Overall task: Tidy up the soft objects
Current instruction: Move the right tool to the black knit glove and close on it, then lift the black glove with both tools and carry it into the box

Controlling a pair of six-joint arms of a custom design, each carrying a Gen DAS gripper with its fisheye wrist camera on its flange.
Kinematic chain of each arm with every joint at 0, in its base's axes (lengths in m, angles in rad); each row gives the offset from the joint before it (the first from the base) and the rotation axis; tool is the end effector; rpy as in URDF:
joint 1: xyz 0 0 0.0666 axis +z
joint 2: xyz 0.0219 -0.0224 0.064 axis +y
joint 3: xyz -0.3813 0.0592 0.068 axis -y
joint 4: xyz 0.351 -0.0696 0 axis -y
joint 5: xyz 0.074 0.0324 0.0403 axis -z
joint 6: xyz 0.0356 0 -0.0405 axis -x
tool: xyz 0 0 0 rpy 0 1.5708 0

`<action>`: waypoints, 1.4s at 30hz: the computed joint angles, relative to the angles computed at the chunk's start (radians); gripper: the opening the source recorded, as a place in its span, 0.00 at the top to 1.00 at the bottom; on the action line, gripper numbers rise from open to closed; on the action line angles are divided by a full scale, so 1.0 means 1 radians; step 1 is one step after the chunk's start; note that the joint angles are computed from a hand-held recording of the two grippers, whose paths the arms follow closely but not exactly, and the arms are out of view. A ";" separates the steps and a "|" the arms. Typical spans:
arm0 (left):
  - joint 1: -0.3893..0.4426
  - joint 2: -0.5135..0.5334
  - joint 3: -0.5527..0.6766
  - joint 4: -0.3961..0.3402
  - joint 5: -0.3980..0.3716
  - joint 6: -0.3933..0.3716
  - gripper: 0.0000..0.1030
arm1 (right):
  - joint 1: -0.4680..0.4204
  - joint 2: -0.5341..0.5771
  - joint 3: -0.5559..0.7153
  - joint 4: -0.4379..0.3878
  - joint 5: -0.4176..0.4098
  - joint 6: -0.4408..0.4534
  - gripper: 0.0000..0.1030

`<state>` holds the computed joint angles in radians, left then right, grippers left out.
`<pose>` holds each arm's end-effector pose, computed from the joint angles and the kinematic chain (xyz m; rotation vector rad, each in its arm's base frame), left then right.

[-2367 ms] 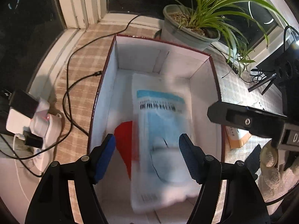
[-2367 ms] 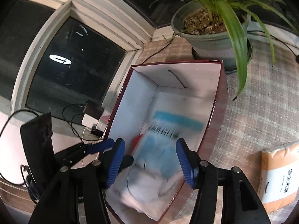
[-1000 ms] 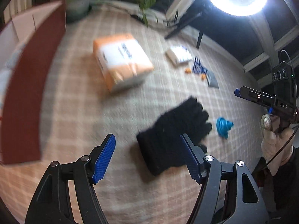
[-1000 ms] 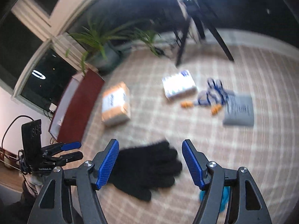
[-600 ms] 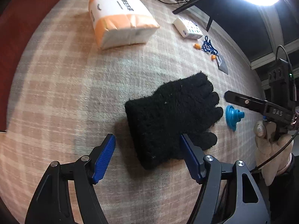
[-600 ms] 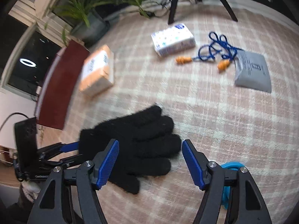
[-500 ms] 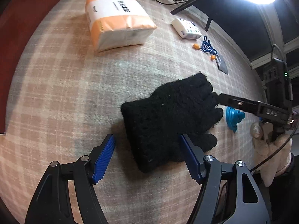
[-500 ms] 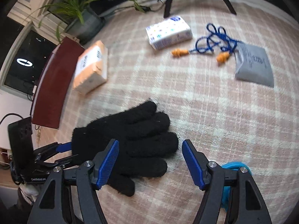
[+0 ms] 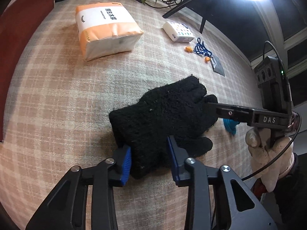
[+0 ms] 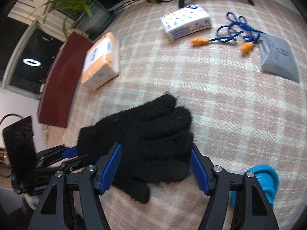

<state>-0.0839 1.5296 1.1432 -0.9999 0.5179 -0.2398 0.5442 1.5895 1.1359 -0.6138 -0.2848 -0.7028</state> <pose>0.4153 -0.0530 0.2789 0.5247 2.7830 -0.7273 0.3925 0.2487 0.2619 0.1190 2.8010 0.7467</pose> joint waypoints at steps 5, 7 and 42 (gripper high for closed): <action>-0.013 0.028 0.006 0.002 0.003 -0.008 0.71 | 0.008 0.005 -0.011 0.028 -0.004 -0.003 0.41; -0.023 0.025 0.002 0.024 -0.001 0.003 0.70 | 0.012 0.006 -0.011 0.036 -0.003 -0.007 0.41; 0.067 -0.051 0.061 -0.035 0.123 0.000 0.93 | 0.082 -0.046 0.134 -0.056 0.197 0.067 0.94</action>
